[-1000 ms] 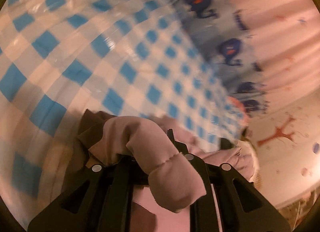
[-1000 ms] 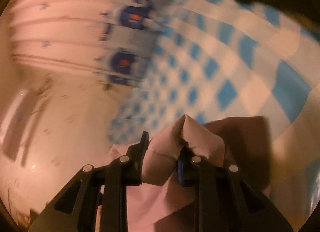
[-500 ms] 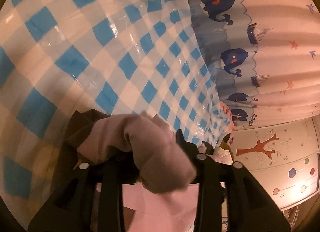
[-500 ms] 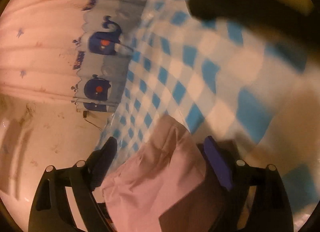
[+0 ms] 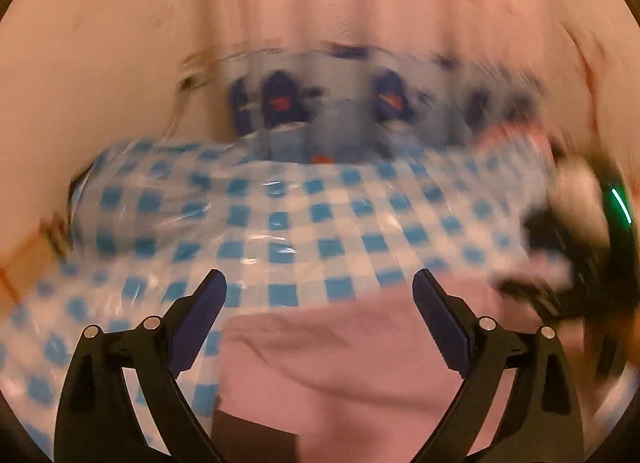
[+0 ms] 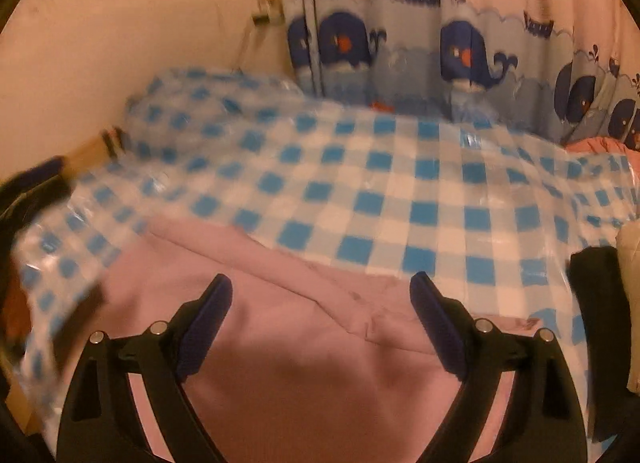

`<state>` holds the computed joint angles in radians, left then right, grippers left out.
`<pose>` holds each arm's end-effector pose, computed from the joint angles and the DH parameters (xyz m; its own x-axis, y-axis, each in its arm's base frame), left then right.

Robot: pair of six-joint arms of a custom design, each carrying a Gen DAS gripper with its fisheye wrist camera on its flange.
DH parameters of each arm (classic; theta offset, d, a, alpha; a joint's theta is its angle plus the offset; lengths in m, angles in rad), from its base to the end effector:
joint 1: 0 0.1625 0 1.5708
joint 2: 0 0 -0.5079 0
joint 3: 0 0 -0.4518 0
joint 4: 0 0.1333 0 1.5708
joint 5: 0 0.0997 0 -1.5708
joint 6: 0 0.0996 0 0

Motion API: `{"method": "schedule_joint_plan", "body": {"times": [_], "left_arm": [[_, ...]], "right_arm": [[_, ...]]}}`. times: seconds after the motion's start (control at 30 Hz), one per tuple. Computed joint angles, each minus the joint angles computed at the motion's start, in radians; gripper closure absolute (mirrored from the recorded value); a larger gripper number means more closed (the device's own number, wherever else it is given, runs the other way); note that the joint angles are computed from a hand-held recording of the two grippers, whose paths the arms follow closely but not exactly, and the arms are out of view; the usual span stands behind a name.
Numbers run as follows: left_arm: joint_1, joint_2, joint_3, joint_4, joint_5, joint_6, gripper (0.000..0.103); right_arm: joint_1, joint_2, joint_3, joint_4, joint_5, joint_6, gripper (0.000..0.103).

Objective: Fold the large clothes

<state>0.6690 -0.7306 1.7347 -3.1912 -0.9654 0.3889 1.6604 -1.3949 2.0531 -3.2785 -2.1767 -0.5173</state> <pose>-0.4701 -0.6139 0.1111 -0.4679 0.6000 -0.6489 0.8835 0.3011 -0.3588 0.1270 -0.5578 0.4319 -0.7279 0.1183 0.6754 -0.4655 0.6380 -0.6135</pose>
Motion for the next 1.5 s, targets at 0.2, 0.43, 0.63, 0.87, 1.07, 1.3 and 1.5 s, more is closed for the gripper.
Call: {"method": "schedule_joint_plan", "body": {"times": [0.2, 0.43, 0.63, 0.87, 1.07, 1.3, 1.5], "left_arm": [[0.033, 0.183, -0.098, 0.192, 0.137, -0.030, 0.013], [0.023, 0.241, -0.077, 0.067, 0.226, 0.078, 0.013], [-0.044, 0.255, -0.026, -0.293, 0.269, 0.353, 0.013], [-0.034, 0.270, -0.054, -0.194, 0.238, 0.309, 0.013], [-0.008, 0.252, -0.050, -0.064, 0.215, 0.192, 0.013], [-0.039, 0.192, 0.042, -0.217, 0.237, 0.251, 0.013], [0.047, 0.144, 0.011, 0.057, 0.234, -0.108, 0.012]], "right_arm": [[-0.130, 0.090, -0.079, 0.182, -0.060, 0.092, 0.007], [-0.198, 0.098, -0.066, 0.214, 0.001, 0.119, 0.006], [-0.123, 0.028, -0.022, 0.049, -0.029, 0.043, 0.007], [-0.290, -0.006, -0.027, 0.144, 0.007, 0.224, 0.007], [-0.303, -0.015, -0.036, 0.187, 0.025, 0.253, 0.007], [-0.132, 0.023, -0.049, 0.083, 0.071, 0.126, 0.007], [-0.140, 0.207, -0.169, 0.277, -0.001, 0.194, 0.006]]}}
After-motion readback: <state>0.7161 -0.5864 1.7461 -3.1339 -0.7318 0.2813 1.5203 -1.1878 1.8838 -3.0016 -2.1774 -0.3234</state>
